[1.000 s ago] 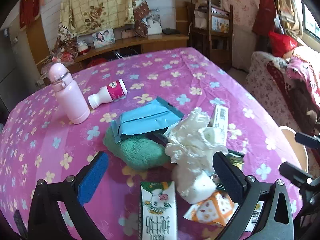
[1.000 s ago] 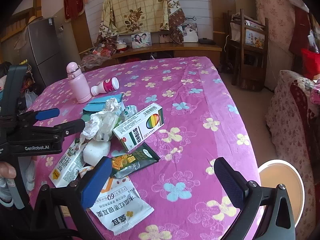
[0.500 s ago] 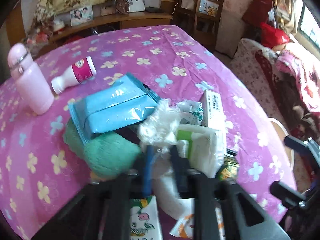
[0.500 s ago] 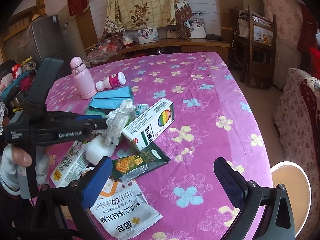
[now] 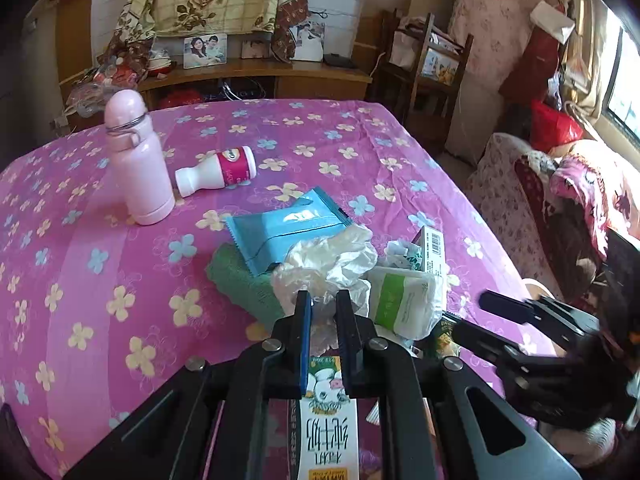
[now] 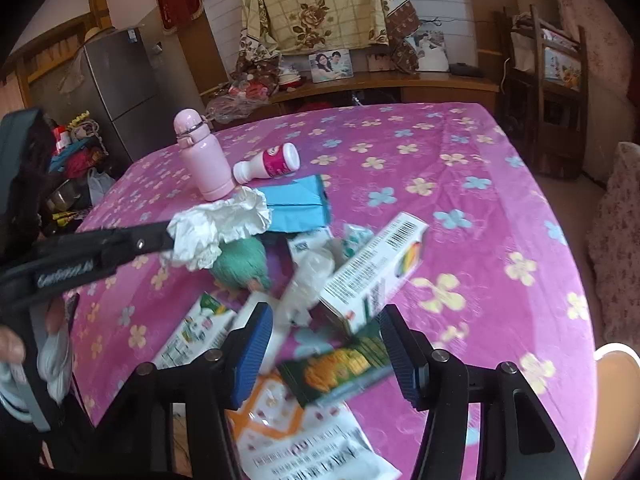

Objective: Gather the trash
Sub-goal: 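Reach the left tool to the crumpled tissue and close on it, then carry the tissue over the white bin and open the left tool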

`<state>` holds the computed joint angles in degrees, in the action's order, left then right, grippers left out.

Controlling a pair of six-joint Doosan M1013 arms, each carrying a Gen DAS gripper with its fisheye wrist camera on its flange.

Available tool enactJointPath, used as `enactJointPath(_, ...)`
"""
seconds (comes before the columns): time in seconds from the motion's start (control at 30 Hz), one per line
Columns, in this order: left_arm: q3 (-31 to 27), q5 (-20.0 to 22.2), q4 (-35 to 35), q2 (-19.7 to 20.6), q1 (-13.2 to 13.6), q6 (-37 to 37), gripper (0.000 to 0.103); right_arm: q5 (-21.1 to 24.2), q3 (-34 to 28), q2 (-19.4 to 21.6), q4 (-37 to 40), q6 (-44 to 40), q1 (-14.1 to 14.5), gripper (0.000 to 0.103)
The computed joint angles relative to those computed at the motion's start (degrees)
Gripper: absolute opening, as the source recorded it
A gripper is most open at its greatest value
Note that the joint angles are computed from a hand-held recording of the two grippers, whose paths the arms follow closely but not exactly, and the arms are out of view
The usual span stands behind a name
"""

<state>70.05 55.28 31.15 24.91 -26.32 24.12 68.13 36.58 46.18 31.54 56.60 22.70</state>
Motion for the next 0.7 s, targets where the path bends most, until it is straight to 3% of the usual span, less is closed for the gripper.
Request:
enactJointPath(0.17,1.82,-1.12,1.00,-1.25,-0.16,-2.14,0.013,4.21,-7.75,4.19,-2.81,2.69,1.58,0.058)
enactJointPath(0.27,2.31,-1.47,1.14,-1.53,-0.20,-2.75,0.013,9.03,-13.24,7.35,-2.98,4.91,1.91,0.037)
enactJointPath(0.4,2.15,-1.06,1.56,-1.71,-0.52,-3.02,0.013,9.10,-12.95,7.17,-0.18,5.01,1.29,0.019)
enactJointPath(0.7,-1.57,-0.95,2.74,-0.77,-2.54,-0.47,0.013,3.08,-3.41,0.29,7.30,0.78,-2.58,0.017)
